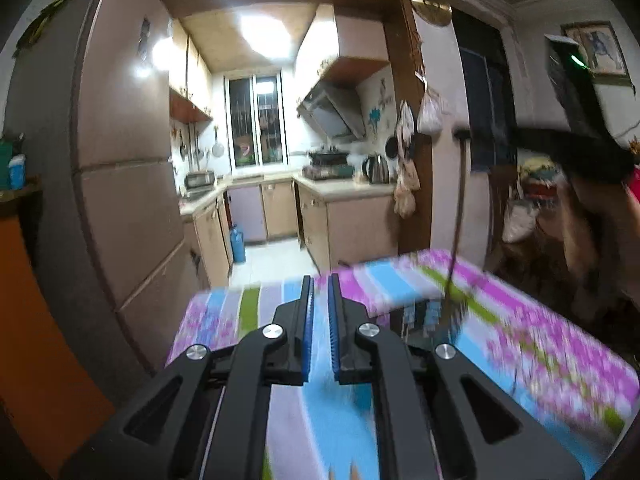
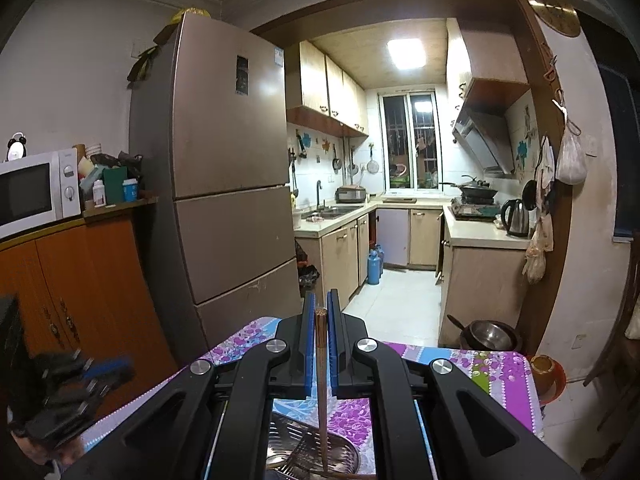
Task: Organize utensils
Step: 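Grasp another chopstick with the left gripper while the right gripper holds its chopstick in the holder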
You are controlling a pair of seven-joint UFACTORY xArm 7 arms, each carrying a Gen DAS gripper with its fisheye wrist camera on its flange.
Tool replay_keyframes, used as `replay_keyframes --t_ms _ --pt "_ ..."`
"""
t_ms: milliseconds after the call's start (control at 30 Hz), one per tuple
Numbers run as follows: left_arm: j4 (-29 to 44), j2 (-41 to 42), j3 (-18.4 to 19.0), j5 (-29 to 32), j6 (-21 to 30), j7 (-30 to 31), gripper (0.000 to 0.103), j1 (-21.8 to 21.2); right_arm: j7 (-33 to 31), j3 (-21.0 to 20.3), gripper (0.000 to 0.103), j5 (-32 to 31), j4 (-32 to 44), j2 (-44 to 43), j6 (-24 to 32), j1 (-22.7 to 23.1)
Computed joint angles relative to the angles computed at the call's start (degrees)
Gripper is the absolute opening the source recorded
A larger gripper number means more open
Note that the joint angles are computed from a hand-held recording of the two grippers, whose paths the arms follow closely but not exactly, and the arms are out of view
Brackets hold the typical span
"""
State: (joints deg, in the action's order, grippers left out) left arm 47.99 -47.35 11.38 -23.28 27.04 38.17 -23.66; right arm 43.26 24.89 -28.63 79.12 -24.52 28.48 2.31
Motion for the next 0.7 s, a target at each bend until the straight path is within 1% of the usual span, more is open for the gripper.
replay_keyframes --t_ms 33,133,233,300,400,467,567,633,700 --pt "-2.1 -2.8 0.8 0.5 1.9 0.5 0.006 0.9 0.5 -0.2 0.007 0.0 -0.5 -0.6 -0.4 -0.2" --pt "-8.3 -11.7 3.3 2.6 8.8 1.5 0.006 5.4 1.6 -0.5 0.007 0.4 -1.7 -2.3 -1.3 -0.8" --pt "-13.8 -21.0 7.2 4.4 16.5 3.3 0.006 10.1 1.5 -0.6 0.007 1.3 -2.9 -4.5 -2.1 -1.1" --pt "-17.5 -26.6 10.0 6.3 22.2 4.9 0.006 14.4 1.2 -0.5 0.007 2.1 -3.7 -5.9 -2.6 -1.3" --pt "-21.5 -32.6 13.4 9.0 30.3 7.2 0.006 20.7 0.7 0.1 0.007 3.4 -4.9 -8.3 -3.3 -1.9" --pt "-23.5 -35.6 15.3 10.0 34.5 8.6 0.006 24.4 0.3 0.4 0.007 4.5 -5.8 -9.8 -3.7 -2.1" --pt "-25.2 -38.4 17.0 9.8 38.3 10.5 0.006 27.7 -0.7 1.1 0.007 6.0 -7.1 -11.7 -3.8 -2.3" --pt "-26.2 -39.5 17.1 9.5 39.7 11.7 0.006 28.9 -1.4 1.7 0.007 6.8 -7.6 -12.5 -3.5 -2.5" --pt "-26.4 -39.6 17.2 8.7 40.7 12.7 0.006 29.2 -1.9 2.1 0.007 7.6 -8.1 -13.1 -2.9 -2.8"
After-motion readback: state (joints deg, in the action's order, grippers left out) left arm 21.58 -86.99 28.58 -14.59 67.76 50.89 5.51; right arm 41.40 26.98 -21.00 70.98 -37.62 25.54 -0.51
